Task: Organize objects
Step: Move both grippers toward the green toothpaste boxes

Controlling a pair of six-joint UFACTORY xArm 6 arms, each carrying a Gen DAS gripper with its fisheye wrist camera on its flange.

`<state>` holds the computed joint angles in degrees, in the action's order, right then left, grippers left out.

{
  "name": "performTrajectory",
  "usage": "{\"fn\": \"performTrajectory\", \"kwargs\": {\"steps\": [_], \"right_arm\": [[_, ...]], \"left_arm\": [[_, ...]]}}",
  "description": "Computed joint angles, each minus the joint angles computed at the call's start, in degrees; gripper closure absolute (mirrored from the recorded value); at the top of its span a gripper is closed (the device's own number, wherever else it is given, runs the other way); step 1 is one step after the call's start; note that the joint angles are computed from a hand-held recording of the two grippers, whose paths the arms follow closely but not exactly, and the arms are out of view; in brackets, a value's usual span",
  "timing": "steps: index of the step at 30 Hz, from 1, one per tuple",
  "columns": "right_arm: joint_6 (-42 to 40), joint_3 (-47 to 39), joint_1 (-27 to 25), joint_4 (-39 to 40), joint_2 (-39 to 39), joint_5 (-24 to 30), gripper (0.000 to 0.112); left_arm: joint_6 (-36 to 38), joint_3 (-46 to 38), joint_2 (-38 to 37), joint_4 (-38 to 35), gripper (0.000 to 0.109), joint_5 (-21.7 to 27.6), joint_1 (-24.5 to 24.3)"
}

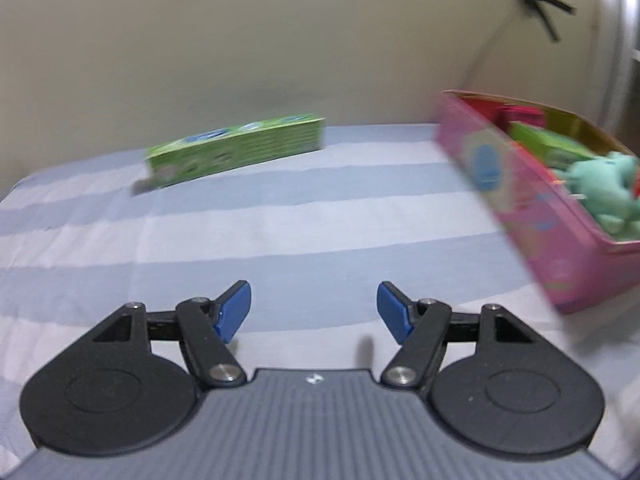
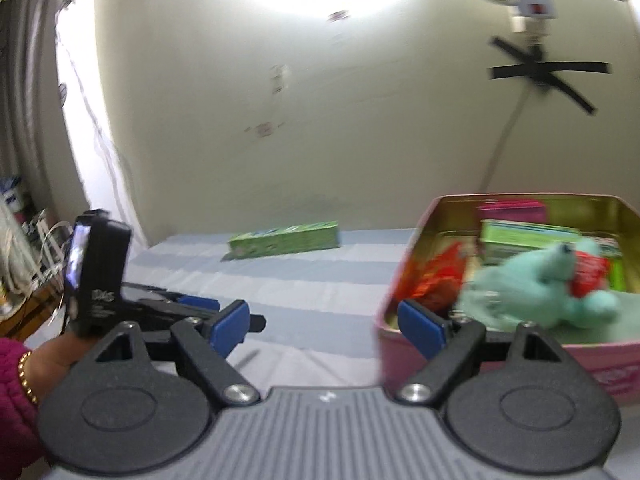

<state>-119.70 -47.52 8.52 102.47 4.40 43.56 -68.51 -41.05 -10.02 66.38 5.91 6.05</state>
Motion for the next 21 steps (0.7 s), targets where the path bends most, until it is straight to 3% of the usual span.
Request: {"fn": "performTrajectory", "kwargs": {"steps": [4, 12, 17, 21], "right_arm": [[-0.4, -1.1, 4.9, -0.3, 1.3, -3.4, 0.028], [5.7, -10.7, 14.8, -5.3, 8.6, -11.8, 0.028], [21.0, -23.9, 19.6, -13.0, 17.5, -14.6, 0.028], [25.7, -36.0, 24.4, -20.3, 26.5, -20.6, 0.028]], "left_arm": [[-2.8, -0.3, 0.9, 3.9, 0.037, -0.2, 4.7], [-19.8, -3.4, 3.2, 20.1, 0.036, 1.3, 13.6], [-39.3, -4.9, 3.3, 35.2, 0.035, -4.7, 18.1], [-51.3, -7.1, 4.1, 46.3, 0.035, -7.6, 19.1]]}}
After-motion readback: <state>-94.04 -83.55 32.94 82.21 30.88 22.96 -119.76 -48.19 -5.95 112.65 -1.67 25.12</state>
